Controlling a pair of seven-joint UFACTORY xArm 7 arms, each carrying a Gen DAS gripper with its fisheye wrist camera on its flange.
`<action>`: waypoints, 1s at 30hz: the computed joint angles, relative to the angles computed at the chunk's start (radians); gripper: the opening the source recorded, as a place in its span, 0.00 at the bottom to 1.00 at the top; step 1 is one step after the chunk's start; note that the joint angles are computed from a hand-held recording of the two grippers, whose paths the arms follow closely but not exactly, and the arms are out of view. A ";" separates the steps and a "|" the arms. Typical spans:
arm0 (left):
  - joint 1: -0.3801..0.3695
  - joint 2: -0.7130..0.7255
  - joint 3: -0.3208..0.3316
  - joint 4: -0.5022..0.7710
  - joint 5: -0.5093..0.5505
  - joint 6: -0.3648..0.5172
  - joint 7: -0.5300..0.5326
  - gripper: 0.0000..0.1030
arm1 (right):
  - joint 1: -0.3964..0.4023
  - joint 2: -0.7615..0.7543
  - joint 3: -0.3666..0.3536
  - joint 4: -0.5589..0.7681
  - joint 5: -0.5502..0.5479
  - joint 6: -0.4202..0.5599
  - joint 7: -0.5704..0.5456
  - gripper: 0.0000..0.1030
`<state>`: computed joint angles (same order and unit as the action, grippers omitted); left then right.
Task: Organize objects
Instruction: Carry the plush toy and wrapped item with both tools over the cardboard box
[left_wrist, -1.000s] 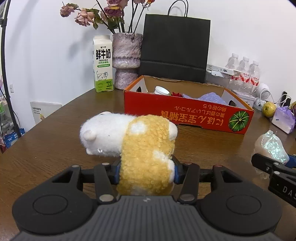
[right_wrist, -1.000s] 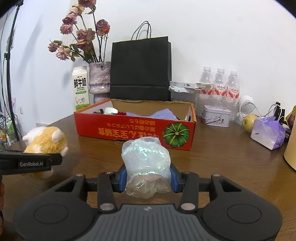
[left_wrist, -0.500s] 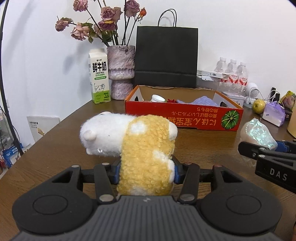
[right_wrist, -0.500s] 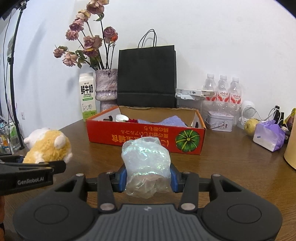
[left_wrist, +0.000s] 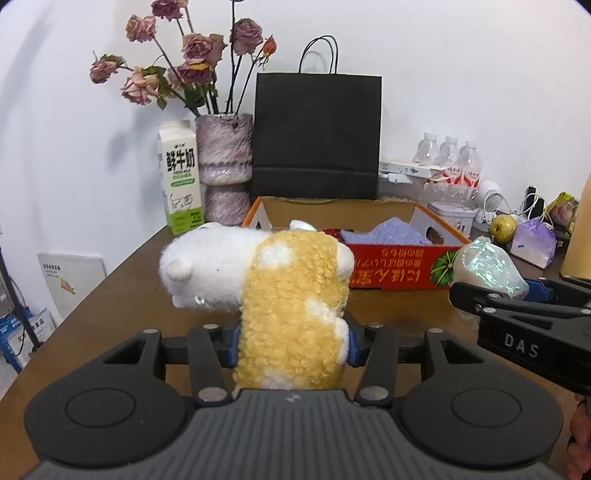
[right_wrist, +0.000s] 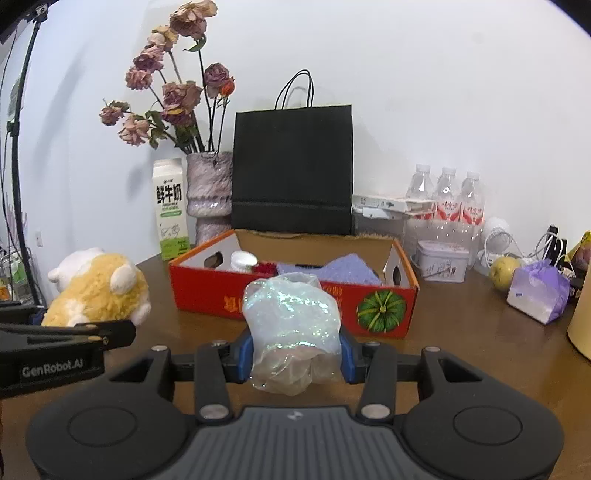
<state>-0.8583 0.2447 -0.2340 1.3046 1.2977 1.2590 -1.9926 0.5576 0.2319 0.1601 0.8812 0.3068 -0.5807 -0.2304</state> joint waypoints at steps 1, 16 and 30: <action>0.003 0.000 0.002 0.004 0.005 -0.005 0.007 0.49 | 0.005 0.005 -0.004 0.014 0.009 0.005 -0.009 0.42; 0.055 0.030 0.049 0.081 0.054 -0.091 0.056 0.49 | 0.058 0.123 -0.063 0.236 0.061 0.080 -0.068 0.42; 0.078 0.114 0.116 0.204 0.089 -0.158 0.081 0.49 | 0.070 0.255 -0.117 0.453 0.024 0.159 -0.016 0.42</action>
<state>-0.7806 0.3589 -0.1178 1.5084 1.3867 1.1013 -1.9120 0.6280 0.4872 0.0429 1.3338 0.3308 -0.4219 -0.2464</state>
